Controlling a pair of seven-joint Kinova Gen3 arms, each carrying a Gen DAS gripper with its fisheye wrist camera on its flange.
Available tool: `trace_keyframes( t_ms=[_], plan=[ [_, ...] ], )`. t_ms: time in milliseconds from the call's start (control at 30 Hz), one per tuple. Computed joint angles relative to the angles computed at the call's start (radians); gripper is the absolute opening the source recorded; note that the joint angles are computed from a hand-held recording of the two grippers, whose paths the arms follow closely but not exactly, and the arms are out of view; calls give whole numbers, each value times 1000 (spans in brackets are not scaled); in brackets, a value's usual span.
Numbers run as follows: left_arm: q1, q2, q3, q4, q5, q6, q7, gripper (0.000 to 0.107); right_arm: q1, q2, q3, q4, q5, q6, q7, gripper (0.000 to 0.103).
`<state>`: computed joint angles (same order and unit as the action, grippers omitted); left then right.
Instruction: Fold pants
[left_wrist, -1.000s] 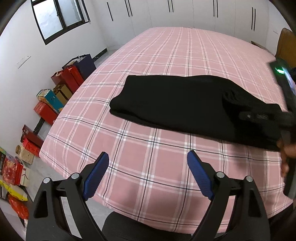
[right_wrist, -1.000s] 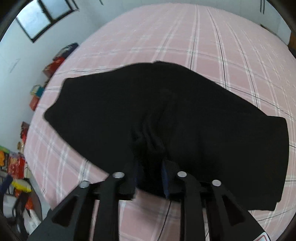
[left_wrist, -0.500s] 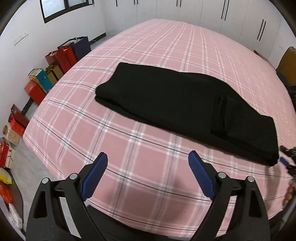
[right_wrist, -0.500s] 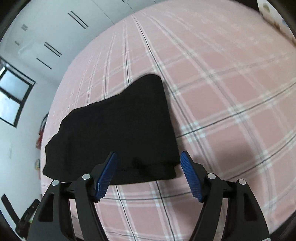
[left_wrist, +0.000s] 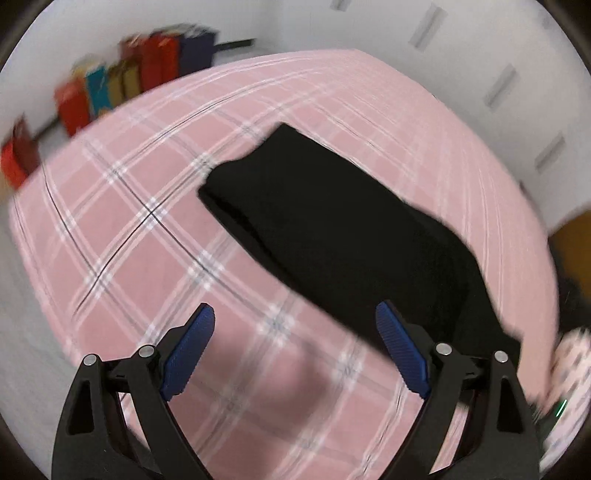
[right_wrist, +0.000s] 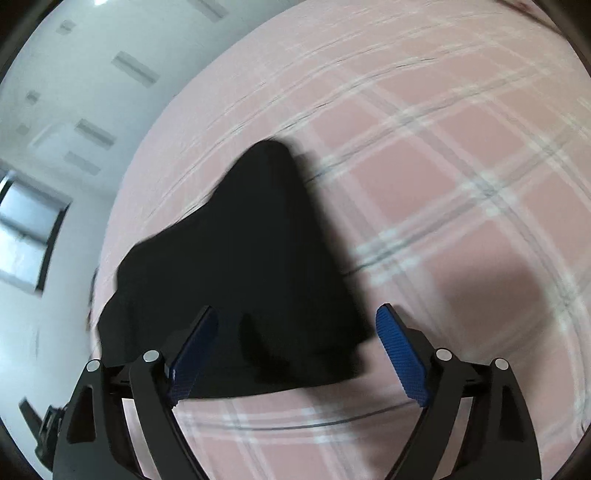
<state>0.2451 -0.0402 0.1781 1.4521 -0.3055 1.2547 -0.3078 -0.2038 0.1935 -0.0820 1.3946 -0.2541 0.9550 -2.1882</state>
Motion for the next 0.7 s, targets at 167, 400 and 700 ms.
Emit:
trace_keyframes(
  t_ms=[167, 400, 700],
  plan=[
    [-145, -2, -119, 116, 202, -173, -109, 87, 63, 12, -59, 29, -105, -48, 98, 87],
    [-237, 16, -150, 229, 307, -366, -17, 98, -62, 46, 33, -10, -57, -46, 49, 61],
    [-215, 38, -141, 132, 291, -291, -69, 11, 81, -2, -25, -52, -175, 20, 110, 16]
  ],
)
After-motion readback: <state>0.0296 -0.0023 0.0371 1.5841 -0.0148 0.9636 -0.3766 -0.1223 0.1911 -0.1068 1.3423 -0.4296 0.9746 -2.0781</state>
